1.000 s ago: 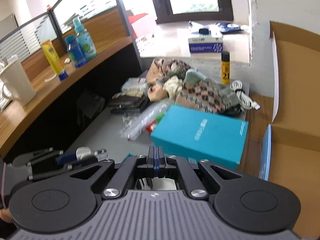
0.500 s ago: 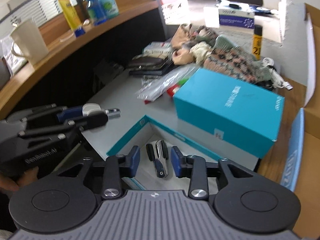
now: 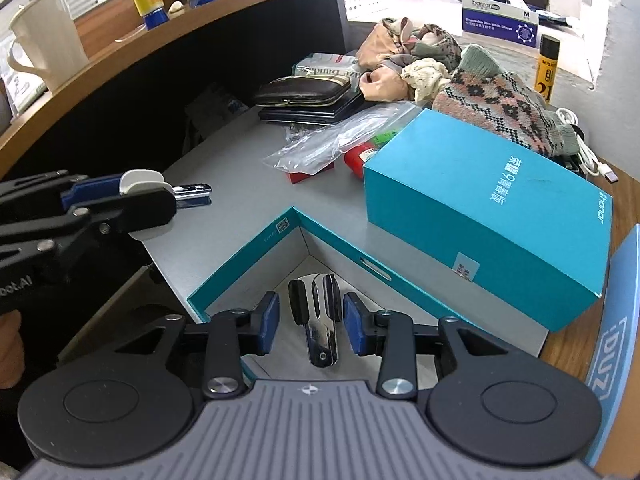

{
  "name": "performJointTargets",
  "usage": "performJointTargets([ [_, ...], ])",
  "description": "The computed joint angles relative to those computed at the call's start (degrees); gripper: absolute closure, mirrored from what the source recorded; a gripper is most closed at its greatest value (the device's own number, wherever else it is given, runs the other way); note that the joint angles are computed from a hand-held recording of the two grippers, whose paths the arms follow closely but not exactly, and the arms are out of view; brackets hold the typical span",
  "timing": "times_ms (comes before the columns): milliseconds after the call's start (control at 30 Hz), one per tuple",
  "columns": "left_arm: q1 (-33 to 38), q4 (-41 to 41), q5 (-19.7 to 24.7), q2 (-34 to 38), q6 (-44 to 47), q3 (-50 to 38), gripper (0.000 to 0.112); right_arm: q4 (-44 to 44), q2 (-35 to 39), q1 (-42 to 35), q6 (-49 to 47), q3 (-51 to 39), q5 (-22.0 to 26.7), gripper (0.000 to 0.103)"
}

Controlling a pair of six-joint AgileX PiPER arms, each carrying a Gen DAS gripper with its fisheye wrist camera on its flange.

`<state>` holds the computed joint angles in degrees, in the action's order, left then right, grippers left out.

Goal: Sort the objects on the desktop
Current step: 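Carry the dark stapler in the right gripper over the brown cardboard box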

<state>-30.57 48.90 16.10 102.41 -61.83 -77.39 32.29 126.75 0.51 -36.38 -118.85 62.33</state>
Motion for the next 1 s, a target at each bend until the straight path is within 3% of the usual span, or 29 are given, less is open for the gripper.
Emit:
performJointTargets([
  [33, 0.0, 0.0, 0.1, 0.0, -0.1, 0.0, 0.085, -0.1, 0.0, 0.0, -0.1, 0.1, -0.4, 0.073],
  [133, -0.1, 0.0, 0.2, -0.2, -0.3, 0.0, 0.085, 0.2, -0.7, -0.3, -0.6, 0.9, -0.8, 0.075],
  [533, -3.6, 1.0, 1.6, 0.4, -0.5, -2.6, 0.085, 6.3, -9.3, -5.2, -5.1, 9.8, -2.9, 0.075],
  [1000, -10.8, -5.8, 3.2, 8.6, 6.9, -14.8, 0.085, 9.9, -18.7, -18.4, -10.1, 23.5, -7.1, 0.075],
])
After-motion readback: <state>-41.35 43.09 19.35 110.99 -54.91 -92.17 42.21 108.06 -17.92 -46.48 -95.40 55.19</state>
